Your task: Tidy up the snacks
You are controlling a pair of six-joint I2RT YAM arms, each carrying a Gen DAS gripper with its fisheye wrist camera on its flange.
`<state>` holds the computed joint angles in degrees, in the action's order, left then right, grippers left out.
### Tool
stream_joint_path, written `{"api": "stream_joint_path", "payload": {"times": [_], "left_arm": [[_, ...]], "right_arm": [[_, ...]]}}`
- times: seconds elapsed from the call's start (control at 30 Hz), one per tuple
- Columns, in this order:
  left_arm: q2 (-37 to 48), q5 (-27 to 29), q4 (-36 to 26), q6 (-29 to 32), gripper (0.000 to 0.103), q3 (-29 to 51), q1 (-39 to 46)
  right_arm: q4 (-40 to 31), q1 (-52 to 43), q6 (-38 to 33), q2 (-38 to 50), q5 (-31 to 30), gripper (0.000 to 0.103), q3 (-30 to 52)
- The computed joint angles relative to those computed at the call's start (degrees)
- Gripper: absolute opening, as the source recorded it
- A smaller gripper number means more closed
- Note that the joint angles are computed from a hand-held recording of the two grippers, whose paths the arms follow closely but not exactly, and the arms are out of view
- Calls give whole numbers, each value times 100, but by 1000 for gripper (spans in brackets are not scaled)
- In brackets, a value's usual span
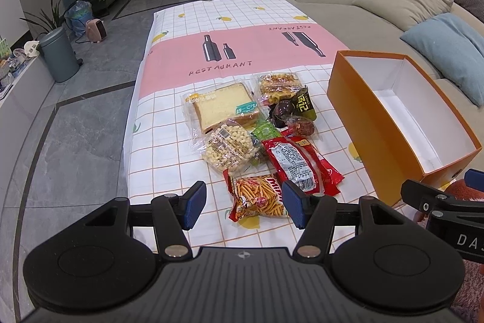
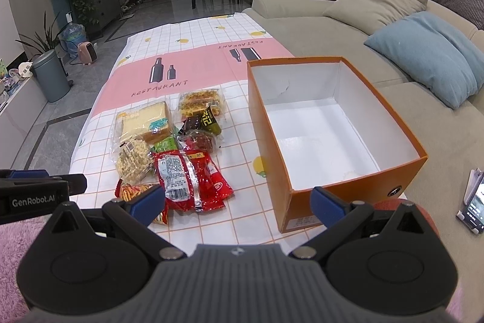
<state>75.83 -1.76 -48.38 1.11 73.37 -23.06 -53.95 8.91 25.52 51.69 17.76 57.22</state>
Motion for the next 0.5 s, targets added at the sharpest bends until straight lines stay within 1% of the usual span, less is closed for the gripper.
{"api": "stream_joint_path", "payload": {"times": [0.5], "left_arm": [[54,-14,-67,-23,68,46,13]], "right_arm": [[-93,2,37,112,-57,100,92]]}}
